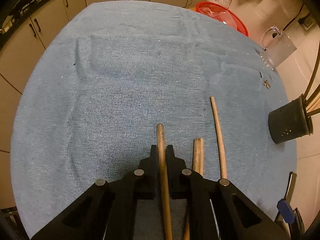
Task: Organize utensils
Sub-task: 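Close the left tool on one chopstick while the right tool grasps another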
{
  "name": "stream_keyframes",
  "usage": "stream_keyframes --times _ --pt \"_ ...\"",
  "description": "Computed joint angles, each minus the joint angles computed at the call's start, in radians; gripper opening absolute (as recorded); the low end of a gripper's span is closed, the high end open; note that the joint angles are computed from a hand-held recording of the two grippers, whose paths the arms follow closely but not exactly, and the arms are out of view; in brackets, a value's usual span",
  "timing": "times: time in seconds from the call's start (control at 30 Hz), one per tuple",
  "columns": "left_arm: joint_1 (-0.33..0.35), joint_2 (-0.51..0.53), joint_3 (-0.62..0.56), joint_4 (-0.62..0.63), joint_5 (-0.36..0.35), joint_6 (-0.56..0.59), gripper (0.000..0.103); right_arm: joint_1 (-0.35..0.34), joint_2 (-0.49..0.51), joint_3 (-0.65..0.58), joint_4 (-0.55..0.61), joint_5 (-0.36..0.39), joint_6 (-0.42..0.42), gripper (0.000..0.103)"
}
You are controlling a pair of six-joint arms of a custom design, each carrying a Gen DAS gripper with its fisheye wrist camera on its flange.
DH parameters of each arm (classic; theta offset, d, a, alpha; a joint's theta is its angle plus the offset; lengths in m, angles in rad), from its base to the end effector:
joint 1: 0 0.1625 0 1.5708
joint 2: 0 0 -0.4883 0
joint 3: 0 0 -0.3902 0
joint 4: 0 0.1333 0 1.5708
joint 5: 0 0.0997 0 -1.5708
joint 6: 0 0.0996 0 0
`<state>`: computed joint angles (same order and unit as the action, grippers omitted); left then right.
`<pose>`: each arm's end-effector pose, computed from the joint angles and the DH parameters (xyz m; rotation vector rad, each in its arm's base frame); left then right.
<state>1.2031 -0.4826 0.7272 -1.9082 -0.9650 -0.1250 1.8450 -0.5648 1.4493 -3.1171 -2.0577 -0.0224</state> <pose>-0.1527 -0.9249 0.2223 0.2729 2.5445 -0.3102 0.2980 -0.7394 0.1138 0.1638 -2.5886 0.9614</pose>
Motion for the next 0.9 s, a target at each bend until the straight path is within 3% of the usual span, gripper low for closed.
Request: stream_keyframes --times 0.13,0.23,0.37,0.4,0.5,0.67,0.7,0.9 --pt "0.007 -0.027 0.03 -0.02 0.03 0.006 0.008 0.001 0.014 -0.047 0.062 0.009 0.002 0.052" --pt "0.019 -0.033 0.014 -0.006 0.004 0.004 0.008 -0.003 0.021 -0.087 0.131 0.036 0.026 0.051" --pt "0.023 -0.056 0.033 0.01 0.055 -0.024 0.008 0.004 0.041 -0.143 0.185 0.043 0.002 0.051" --pt "0.021 -0.064 0.043 0.018 0.08 -0.033 0.008 0.0 0.046 -0.167 0.23 0.07 0.014 0.046" --pt "0.017 -0.106 0.119 -0.019 0.157 -0.044 0.008 -0.009 0.085 -0.285 0.393 0.114 0.045 0.039" --pt "0.034 -0.175 0.214 -0.078 0.142 -0.046 0.008 -0.017 0.191 -0.515 0.613 0.152 0.076 0.029" --pt "0.035 -0.183 0.223 -0.079 0.139 -0.048 0.008 -0.019 0.21 -0.549 0.642 0.153 0.087 0.024" --pt "0.033 -0.238 0.311 -0.12 0.125 -0.028 0.008 -0.021 0.323 -0.74 0.774 0.085 0.121 0.022"
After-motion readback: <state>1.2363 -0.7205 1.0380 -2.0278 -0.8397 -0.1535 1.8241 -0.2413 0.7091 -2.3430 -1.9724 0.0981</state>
